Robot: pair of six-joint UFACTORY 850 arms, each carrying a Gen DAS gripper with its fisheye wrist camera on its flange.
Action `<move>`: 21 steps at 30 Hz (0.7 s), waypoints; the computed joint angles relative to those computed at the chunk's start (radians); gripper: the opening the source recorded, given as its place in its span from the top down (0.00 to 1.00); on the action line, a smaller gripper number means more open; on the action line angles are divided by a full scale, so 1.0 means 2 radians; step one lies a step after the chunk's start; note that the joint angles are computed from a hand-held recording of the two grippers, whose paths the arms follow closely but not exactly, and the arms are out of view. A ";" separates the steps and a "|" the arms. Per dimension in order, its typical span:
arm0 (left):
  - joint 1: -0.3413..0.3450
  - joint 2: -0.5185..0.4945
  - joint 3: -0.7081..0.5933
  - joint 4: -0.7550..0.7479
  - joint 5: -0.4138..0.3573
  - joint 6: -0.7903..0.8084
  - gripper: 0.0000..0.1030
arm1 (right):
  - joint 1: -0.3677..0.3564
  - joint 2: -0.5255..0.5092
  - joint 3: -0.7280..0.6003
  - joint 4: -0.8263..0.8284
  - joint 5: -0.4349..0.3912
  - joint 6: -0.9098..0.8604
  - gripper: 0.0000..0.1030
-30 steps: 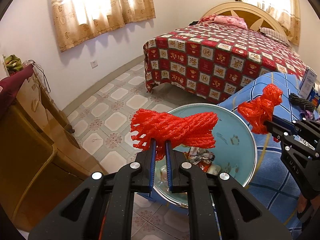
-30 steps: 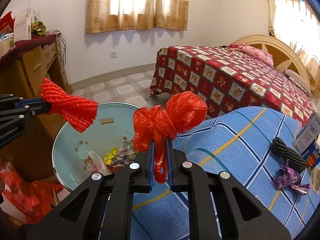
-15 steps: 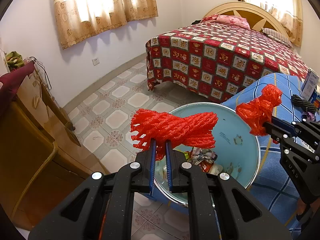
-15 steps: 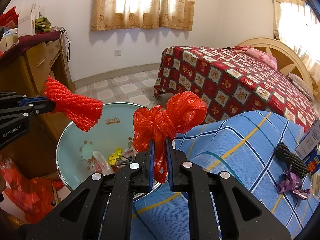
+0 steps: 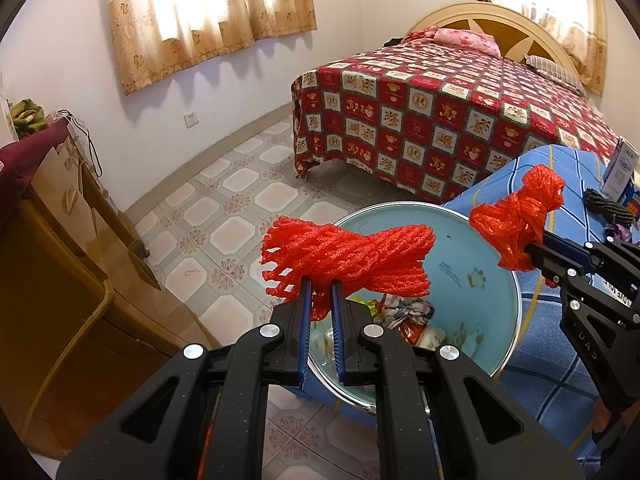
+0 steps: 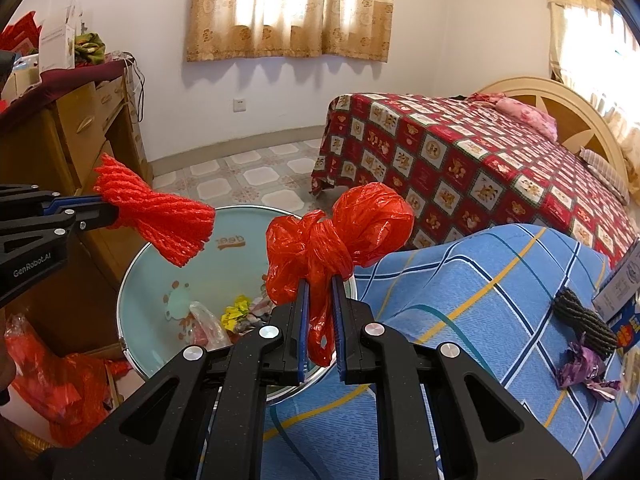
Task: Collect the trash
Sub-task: 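Carry the red mesh net and red plastic bag over the bin with both grippers, then open both grippers over the bin to drop the net and bag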
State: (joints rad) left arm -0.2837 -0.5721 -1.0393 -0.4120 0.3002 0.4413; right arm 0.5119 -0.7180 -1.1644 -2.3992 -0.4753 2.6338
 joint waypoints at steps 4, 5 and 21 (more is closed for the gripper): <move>0.000 0.000 0.000 0.002 -0.001 -0.002 0.91 | 0.000 0.000 0.000 0.000 0.001 -0.001 0.89; 0.000 -0.001 0.000 0.001 -0.001 -0.001 0.91 | 0.000 0.000 -0.001 -0.001 0.002 -0.001 0.89; -0.005 -0.005 0.005 0.045 0.004 -0.046 0.51 | 0.003 -0.010 -0.008 -0.034 0.018 0.026 0.47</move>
State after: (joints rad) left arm -0.2941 -0.5818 -1.0294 -0.3228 0.3082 0.3489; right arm 0.5172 -0.7373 -1.1812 -2.4672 -0.4384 2.6857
